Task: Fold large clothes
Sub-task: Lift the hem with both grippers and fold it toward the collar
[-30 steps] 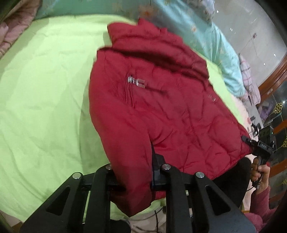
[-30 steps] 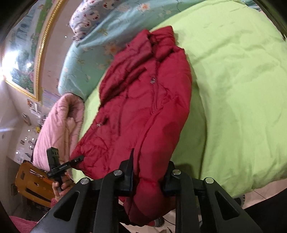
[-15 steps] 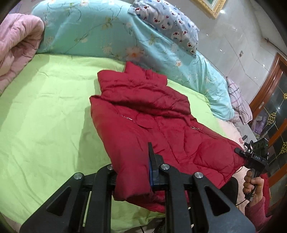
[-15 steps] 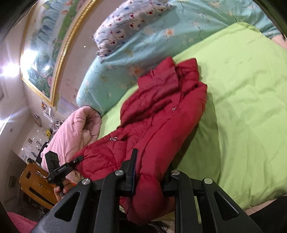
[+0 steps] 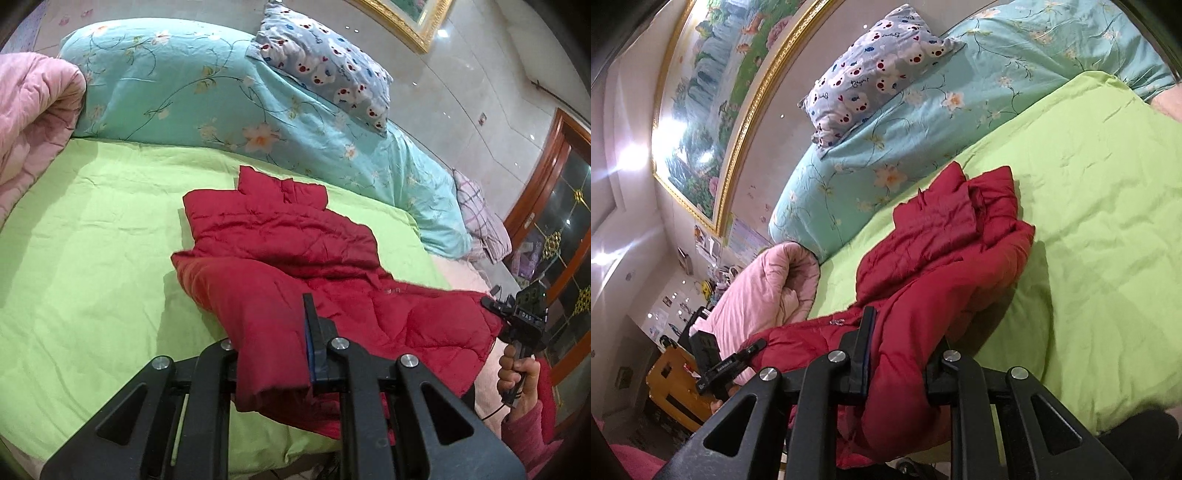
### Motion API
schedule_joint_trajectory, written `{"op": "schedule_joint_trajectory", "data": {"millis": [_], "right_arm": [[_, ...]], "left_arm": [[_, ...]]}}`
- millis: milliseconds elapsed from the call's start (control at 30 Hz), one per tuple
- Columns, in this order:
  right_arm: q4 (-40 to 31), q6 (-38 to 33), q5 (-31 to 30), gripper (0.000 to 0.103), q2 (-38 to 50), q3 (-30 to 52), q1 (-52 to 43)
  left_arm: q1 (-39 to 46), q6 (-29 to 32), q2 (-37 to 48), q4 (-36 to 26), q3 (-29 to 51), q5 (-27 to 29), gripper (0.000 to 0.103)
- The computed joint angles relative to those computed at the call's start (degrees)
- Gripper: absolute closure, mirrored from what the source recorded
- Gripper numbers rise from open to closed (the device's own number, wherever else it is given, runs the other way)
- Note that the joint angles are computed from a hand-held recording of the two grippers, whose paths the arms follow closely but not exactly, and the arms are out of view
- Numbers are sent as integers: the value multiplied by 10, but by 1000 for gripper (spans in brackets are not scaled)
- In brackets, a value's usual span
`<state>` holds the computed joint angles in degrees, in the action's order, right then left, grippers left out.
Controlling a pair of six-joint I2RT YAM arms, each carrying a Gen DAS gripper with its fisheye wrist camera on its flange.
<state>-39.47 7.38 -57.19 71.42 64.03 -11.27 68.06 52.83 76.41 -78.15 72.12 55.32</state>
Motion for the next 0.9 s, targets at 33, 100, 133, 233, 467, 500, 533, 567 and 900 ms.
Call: {"op": "schedule_joint_trajectory", "data": {"millis": [33,100,133,233,467,500,533,567,900], "right_arm": [[12,13,1,85,12,8,3],[34,39,-3,85,35,25,10],[57,61,1,85,50,36,17],[99,103,10,85,86,69,32],[149,172,51,85,174,166,67],[155,183,58,85,189,182,72],[156,191,64,85,205,200,77],[159,200,66,85,221,215,79],[141,273,113,85,413,423,114]], "left_arm": [[-9,-26,5,16,4,0,89],[-25,-73,18,41,18,-1,89],[-35,-103,26,57,28,0,89],[-64,-182,46,102,54,2,89],[-138,-337,93,212,102,-33,89],[-144,-348,98,222,105,-38,89],[-154,-364,106,233,113,-45,89],[-166,-380,116,245,121,-53,89],[-256,-489,262,304,251,-132,89]]}}
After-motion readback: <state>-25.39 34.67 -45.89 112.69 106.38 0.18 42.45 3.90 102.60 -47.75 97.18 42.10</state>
